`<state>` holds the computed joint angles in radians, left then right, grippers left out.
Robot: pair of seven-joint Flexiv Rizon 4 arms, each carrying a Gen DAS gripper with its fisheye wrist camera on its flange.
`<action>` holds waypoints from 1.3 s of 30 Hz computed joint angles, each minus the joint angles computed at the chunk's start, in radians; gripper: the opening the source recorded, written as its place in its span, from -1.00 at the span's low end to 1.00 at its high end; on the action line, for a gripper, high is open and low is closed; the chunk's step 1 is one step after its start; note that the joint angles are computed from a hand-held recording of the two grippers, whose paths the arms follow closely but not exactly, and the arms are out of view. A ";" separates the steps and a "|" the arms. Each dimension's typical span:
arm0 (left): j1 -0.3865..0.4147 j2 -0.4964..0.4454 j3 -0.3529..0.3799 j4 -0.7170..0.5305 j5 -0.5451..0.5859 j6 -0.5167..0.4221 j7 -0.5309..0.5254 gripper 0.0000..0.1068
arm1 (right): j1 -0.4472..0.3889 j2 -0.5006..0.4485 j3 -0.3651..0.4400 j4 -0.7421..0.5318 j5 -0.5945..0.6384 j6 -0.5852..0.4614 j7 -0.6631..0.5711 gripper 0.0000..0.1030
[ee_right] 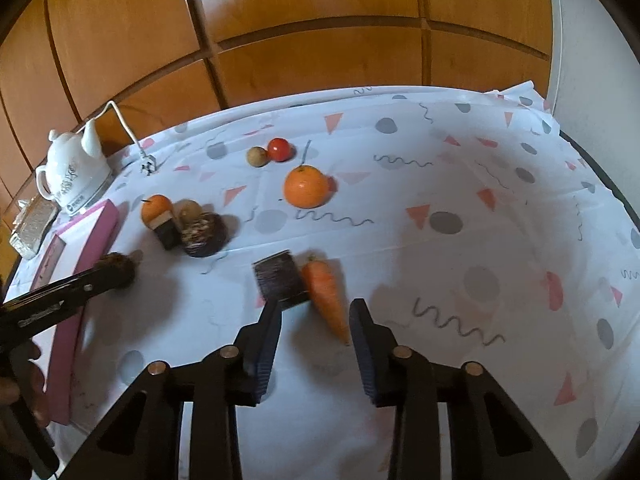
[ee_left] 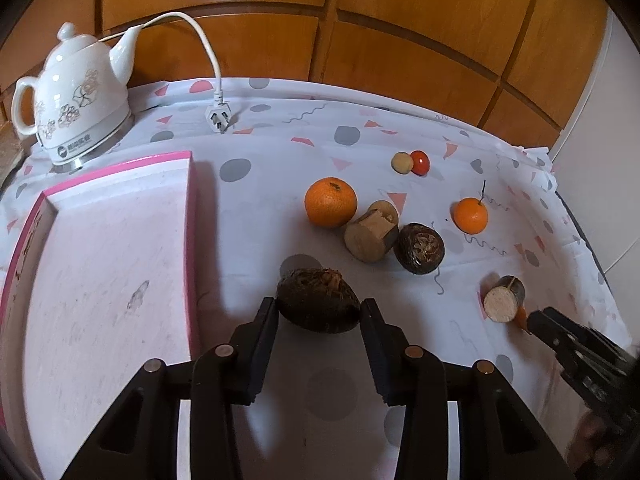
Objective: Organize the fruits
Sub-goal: 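Grasp the dark round fruit with the left tool while the right tool grasps the carrot, then carry the dark fruit into the pink tray with the left tool while the right tool drops the carrot there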
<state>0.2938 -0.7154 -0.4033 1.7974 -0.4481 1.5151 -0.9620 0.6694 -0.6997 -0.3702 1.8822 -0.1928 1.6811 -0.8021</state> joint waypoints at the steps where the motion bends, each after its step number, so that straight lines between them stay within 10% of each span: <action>1: 0.004 0.004 -0.004 0.007 0.000 0.004 0.001 -0.21 | -0.024 -0.003 0.024 -0.013 -0.010 -0.020 -0.009 -0.42; 18: 0.181 0.051 -0.163 0.123 0.097 0.080 -0.026 -0.58 | -0.099 -0.030 0.082 -0.081 -0.183 -0.134 -0.030 -0.73; 20: 0.208 0.050 -0.188 0.132 0.108 0.067 -0.009 -0.51 | -0.096 -0.030 0.077 -0.082 -0.191 -0.138 -0.022 -0.73; 23: 0.208 0.052 -0.187 0.125 0.107 0.025 0.029 0.13 | -0.100 -0.031 0.081 -0.083 -0.197 -0.137 -0.012 -0.72; 34: -0.102 0.012 0.182 -0.103 0.125 -0.222 0.059 0.21 | -0.137 -0.031 0.119 -0.094 -0.214 -0.142 -0.013 -0.71; 39: -0.118 0.006 0.189 -0.097 0.067 -0.220 0.115 -0.05 | -0.134 -0.038 0.111 -0.092 -0.210 -0.117 -0.015 -0.72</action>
